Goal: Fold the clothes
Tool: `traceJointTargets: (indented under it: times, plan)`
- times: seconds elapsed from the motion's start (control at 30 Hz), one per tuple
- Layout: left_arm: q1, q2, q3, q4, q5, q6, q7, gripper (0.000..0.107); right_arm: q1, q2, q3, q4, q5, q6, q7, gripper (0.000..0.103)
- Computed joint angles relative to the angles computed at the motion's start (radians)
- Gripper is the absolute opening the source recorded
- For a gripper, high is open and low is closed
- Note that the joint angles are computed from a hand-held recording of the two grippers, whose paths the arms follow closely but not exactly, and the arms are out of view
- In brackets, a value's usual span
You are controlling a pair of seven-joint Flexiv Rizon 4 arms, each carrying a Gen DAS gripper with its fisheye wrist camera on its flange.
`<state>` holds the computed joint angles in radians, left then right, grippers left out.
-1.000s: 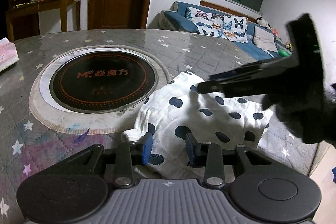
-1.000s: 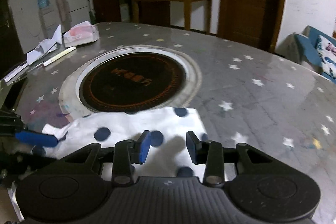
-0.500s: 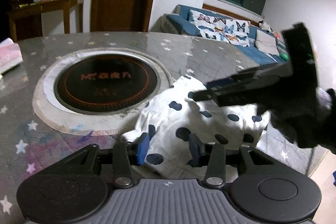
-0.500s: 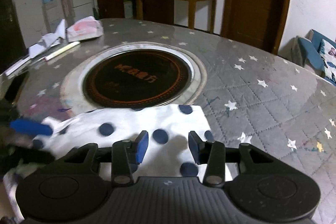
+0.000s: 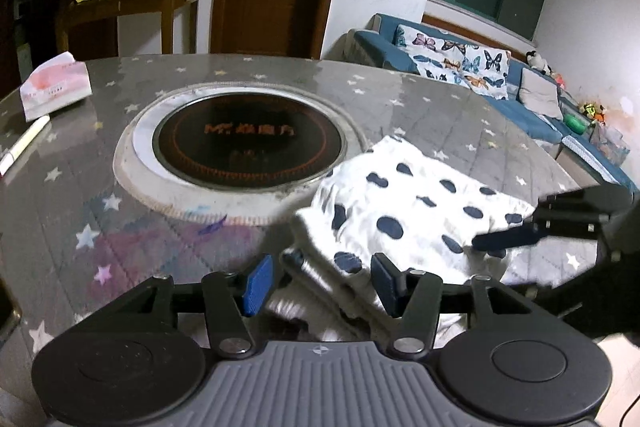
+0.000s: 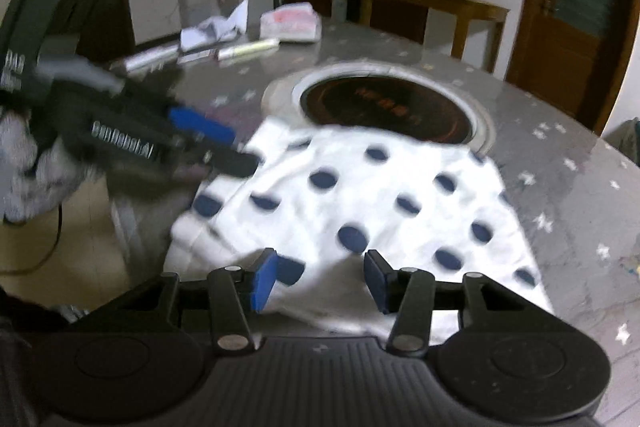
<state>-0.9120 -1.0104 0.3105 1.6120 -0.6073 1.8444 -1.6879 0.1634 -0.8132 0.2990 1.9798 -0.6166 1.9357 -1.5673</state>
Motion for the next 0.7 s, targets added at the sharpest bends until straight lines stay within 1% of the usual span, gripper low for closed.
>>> traceJointTargets:
  times: [0.07, 0.13, 0.23, 0.33, 0.4, 0.47, 0.5, 0.57, 0.6, 0.63, 0.7]
  plan:
    - [0.012, 0.002, -0.017, 0.003, 0.006, -0.001, -0.003, 0.058, 0.034, 0.007, -0.033, 0.014, 0.022, 0.017, -0.016, 0.049]
    - [0.011, 0.009, -0.017, 0.012, 0.006, 0.001, -0.009, 0.058, 0.062, 0.016, -0.06, 0.025, 0.044, 0.037, -0.032, 0.049]
    - [0.002, 0.022, -0.01, 0.03, -0.007, 0.014, -0.021, 0.059, 0.07, 0.04, -0.068, 0.046, 0.044, 0.065, -0.061, 0.05]
    - [-0.006, 0.032, -0.008, 0.045, -0.032, 0.017, -0.035, 0.06, 0.042, 0.05, -0.042, 0.061, -0.011, 0.064, -0.087, 0.052]
    - [-0.015, 0.034, -0.001, 0.05, -0.049, 0.011, -0.045, 0.062, 0.049, 0.058, -0.046, 0.079, -0.037, 0.065, -0.12, 0.053]
    - [-0.031, 0.033, 0.014, 0.054, -0.069, -0.003, -0.061, 0.068, 0.086, 0.068, -0.077, 0.095, -0.035, 0.07, -0.17, 0.053]
    - [-0.035, 0.034, 0.017, 0.056, -0.073, -0.009, -0.072, 0.069, 0.11, 0.071, -0.096, 0.103, -0.026, 0.076, -0.2, 0.053]
    - [-0.024, 0.042, 0.002, 0.065, -0.065, -0.006, -0.093, 0.07, 0.183, 0.076, -0.154, 0.119, 0.014, 0.101, -0.286, 0.058]
    - [-0.022, 0.045, -0.002, 0.069, -0.065, -0.006, -0.104, 0.071, 0.216, 0.077, -0.179, 0.125, 0.038, 0.114, -0.329, 0.065]
    - [-0.02, 0.049, -0.005, 0.074, -0.067, -0.008, -0.117, 0.073, 0.243, 0.075, -0.197, 0.129, 0.057, 0.123, -0.371, 0.068]
    - [-0.011, 0.06, -0.017, 0.087, -0.068, -0.012, -0.147, 0.073, 0.284, 0.071, -0.219, 0.136, 0.087, 0.133, -0.45, 0.068]
